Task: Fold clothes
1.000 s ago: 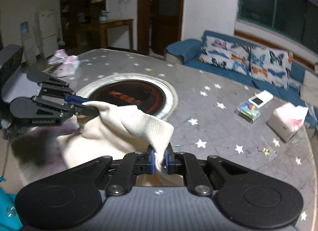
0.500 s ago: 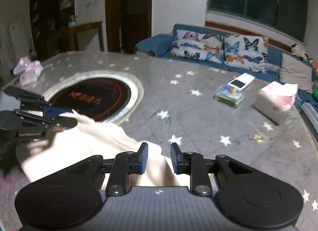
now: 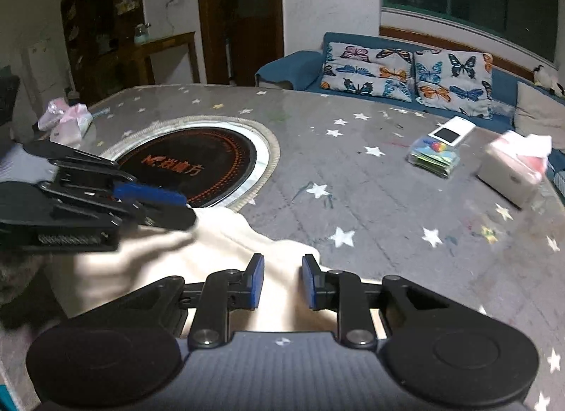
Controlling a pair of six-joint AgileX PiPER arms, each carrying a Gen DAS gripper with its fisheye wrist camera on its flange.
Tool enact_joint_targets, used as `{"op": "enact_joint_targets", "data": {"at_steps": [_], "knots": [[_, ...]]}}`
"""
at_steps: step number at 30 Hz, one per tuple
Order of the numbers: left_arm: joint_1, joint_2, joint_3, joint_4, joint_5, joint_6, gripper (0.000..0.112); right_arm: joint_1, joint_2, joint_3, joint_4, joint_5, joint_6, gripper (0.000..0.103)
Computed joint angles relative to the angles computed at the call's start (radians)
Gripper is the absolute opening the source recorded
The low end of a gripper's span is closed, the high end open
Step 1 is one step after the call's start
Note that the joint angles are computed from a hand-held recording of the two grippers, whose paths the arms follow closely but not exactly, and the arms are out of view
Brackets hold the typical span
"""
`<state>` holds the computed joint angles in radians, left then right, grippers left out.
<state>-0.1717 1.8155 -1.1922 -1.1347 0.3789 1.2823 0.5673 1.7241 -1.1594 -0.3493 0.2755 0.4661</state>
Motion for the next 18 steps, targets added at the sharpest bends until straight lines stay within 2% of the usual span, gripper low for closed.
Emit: {"op": "enact_joint_targets", "data": {"at_steps": [3, 5, 12, 18], "knots": [[-0.008, 0.052, -0.042, 0.068, -0.014, -0.102, 0.018, -0.004, 0.043, -0.034, -0.014, 0.012, 0.009, 0.022], [-0.010, 0.056, -0.036, 0.026, -0.028, -0.062, 0.019, -0.009, 0.040, -0.027, -0.038, 0.007, 0.021, 0.022], [-0.012, 0.051, -0.021, -0.017, -0.043, -0.018, 0.019, -0.046, -0.160, 0.168, -0.139, -0.004, 0.182, 0.022], [-0.022, 0.047, -0.005, -0.063, -0.068, 0.029, 0.021, -0.077, -0.263, 0.290, -0.063, -0.005, 0.173, 0.022]]}}
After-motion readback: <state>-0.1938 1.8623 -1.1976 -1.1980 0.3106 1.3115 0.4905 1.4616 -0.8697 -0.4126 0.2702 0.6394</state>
